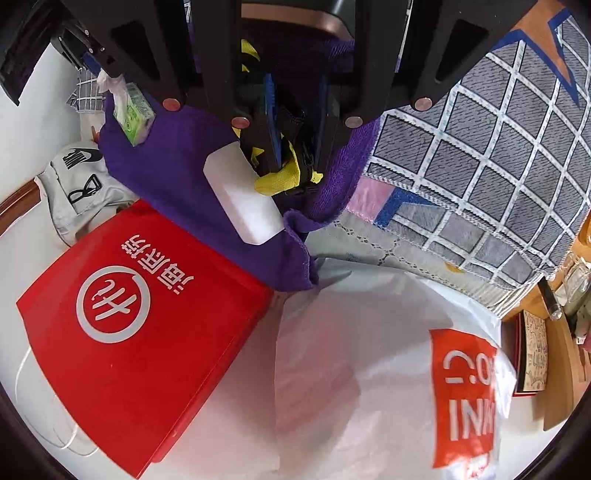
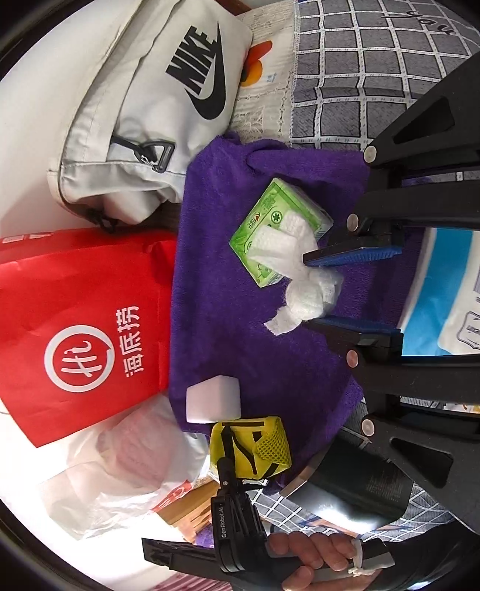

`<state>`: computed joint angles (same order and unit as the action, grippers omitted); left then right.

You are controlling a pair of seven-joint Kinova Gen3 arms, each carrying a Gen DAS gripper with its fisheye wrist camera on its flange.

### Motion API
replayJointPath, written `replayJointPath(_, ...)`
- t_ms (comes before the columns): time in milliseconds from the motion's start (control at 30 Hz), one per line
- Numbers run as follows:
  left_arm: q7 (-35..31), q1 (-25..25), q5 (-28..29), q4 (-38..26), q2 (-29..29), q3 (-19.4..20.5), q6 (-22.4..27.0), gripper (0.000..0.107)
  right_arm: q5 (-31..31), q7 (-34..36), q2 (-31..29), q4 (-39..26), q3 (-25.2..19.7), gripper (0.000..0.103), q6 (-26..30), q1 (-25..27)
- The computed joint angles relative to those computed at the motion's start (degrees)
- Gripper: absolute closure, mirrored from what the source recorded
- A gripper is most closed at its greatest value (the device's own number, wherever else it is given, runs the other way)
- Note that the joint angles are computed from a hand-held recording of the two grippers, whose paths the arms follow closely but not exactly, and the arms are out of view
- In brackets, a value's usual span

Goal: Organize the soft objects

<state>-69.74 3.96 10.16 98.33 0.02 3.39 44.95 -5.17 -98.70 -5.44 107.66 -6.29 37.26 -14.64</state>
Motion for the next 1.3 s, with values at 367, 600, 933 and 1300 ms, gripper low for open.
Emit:
replayJointPath(367, -2.2, -0.1, 0.9, -1.8, 1.7, 0.0, 2.7, 0.084, -3.5, 2.7, 0.5, -0.1, 1.1, 0.069, 0.4, 0.2)
replayJointPath(600, -3.3, -0.1, 0.4, -1.6, 0.0, 0.0, 4.9, 0.058, -5.4, 3.8, -1.2, 0.8, 1.1, 0.046, -0.4, 0.5)
replayJointPath(933, -1.3, -0.4, -2.8, 1.4, -7.9, 0.1, 6.6, 0.056, -1.5, -3.3, -7.9, 2.6, -2.0, 0.038, 0.7, 0.2)
replayJointPath(1300, -2.6, 0.6, -2.7, 5.0, -18.1, -0.3, 10.5, 0.056, 0.0, -10.9, -16.8, 7.1, -7.9, 0.033, 4.0, -2.2)
